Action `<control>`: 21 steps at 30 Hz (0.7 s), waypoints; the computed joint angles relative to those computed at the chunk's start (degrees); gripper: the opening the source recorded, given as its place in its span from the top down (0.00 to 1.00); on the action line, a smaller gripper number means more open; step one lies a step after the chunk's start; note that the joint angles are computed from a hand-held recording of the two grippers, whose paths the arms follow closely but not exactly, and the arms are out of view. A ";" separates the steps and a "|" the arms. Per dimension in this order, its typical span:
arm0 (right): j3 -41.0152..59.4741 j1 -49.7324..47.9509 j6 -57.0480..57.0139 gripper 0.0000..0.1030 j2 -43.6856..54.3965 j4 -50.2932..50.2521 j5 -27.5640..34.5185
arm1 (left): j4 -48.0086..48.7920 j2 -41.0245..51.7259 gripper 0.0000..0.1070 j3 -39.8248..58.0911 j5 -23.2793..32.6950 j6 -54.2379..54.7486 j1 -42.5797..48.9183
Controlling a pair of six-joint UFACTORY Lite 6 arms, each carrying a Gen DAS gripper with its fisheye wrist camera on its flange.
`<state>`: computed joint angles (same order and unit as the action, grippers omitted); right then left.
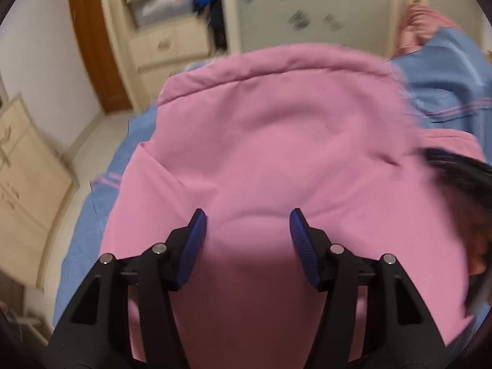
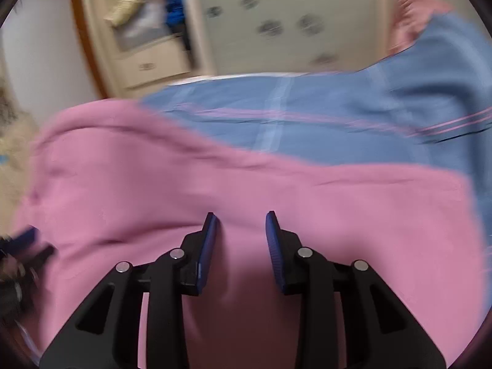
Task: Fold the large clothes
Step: 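Release the jacket and smooth the folded bundle flat with both tools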
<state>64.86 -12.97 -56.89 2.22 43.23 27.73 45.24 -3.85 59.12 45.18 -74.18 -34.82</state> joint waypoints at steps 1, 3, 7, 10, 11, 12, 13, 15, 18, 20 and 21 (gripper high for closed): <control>1.52 -3.00 0.75 0.68 2.17 -3.03 -1.35 | -0.83 0.30 0.44 -0.29 -0.27 0.90 1.99; 3.91 -7.06 2.60 0.66 7.30 -9.57 -5.54 | 1.80 1.70 0.42 -1.00 2.40 -0.85 4.05; 4.29 -15.94 -11.93 0.67 10.23 -2.27 -2.04 | -4.14 -3.75 0.41 -5.40 -2.27 1.07 8.76; -0.67 -21.34 -24.58 0.64 1.78 9.75 4.03 | 1.09 -10.93 0.44 -6.57 0.82 -4.88 1.76; -1.94 -22.28 -26.66 0.62 -0.72 12.12 7.42 | 3.26 -11.72 0.40 -6.11 0.92 -6.76 -1.01; -2.84 -22.94 -27.94 0.59 -3.26 13.32 10.82 | 5.96 -11.16 0.34 -4.01 3.43 -8.45 -5.31; -3.08 -21.86 -27.20 0.53 -4.94 13.26 11.83 | 7.43 -9.18 0.32 -1.05 5.62 -8.44 -7.79; -3.66 -20.06 -24.11 0.45 -7.31 11.49 13.79 | 8.46 -3.80 0.28 5.57 6.35 -5.80 -10.12; -1.17 -14.68 -17.59 0.44 -4.50 8.30 13.23 | 8.36 6.73 0.27 15.56 6.99 -1.63 -9.17; -4.17 -12.49 -17.85 0.44 -5.66 8.41 8.84 | 5.24 14.29 0.27 22.21 6.12 2.08 -6.12; -5.27 -11.65 -18.29 0.44 -4.53 8.71 6.51 | 3.12 17.29 0.26 24.69 5.70 4.00 -4.58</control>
